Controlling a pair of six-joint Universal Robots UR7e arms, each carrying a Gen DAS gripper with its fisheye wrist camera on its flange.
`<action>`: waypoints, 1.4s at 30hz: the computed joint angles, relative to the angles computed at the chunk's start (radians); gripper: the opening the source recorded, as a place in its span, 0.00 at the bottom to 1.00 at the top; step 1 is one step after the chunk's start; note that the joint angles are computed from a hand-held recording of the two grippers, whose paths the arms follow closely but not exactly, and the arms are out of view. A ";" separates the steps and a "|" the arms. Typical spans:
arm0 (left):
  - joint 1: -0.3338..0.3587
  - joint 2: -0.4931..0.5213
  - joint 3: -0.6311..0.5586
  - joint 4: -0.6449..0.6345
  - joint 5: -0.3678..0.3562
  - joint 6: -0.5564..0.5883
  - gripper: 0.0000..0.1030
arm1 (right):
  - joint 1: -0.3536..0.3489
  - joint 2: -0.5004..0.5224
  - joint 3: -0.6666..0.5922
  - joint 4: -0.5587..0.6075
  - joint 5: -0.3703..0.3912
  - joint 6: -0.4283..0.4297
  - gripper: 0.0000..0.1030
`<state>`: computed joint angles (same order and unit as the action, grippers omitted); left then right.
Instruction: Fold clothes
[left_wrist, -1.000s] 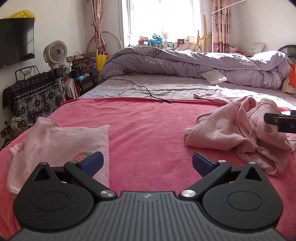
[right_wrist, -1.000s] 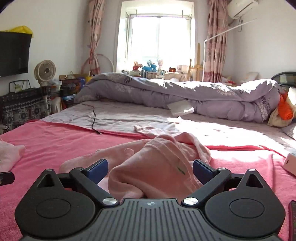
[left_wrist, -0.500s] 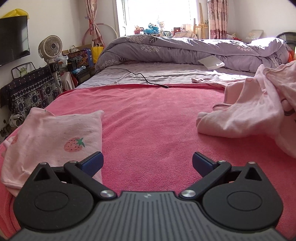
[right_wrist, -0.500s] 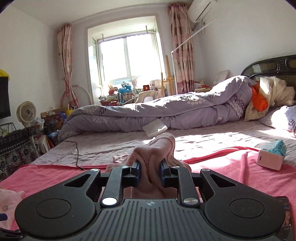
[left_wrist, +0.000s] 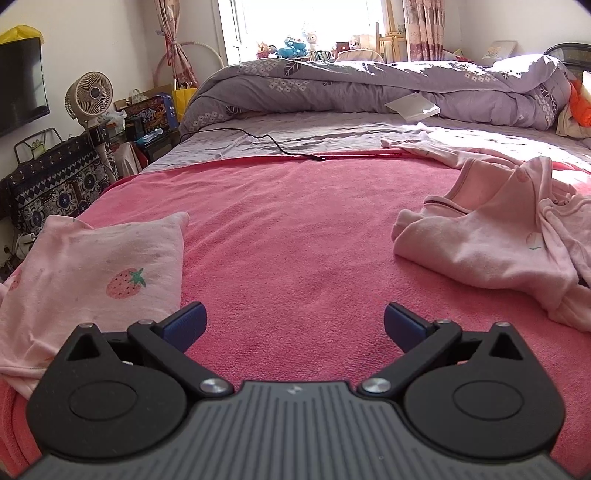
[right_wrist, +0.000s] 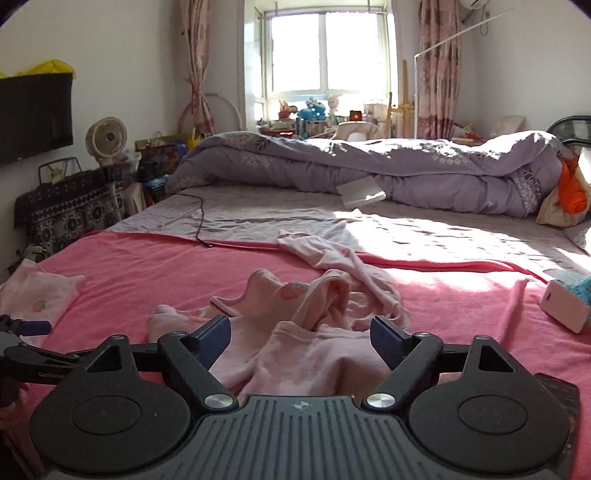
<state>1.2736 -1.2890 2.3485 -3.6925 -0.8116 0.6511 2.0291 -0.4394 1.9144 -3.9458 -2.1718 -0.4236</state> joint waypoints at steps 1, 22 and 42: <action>0.001 -0.006 0.004 0.002 0.000 -0.001 1.00 | -0.007 0.019 -0.043 0.069 0.008 0.021 0.80; 0.049 -0.068 0.019 0.062 -0.049 -0.037 1.00 | 0.005 0.045 -0.289 0.476 0.296 0.059 0.62; -0.002 -0.032 -0.050 0.149 -0.099 -0.182 1.00 | 0.004 -0.060 0.123 0.286 0.177 -0.088 0.32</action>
<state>1.2719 -1.3214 2.2982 -3.5430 -0.9102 0.4693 2.0336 -0.4994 2.0373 -3.6596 -1.9948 -0.5112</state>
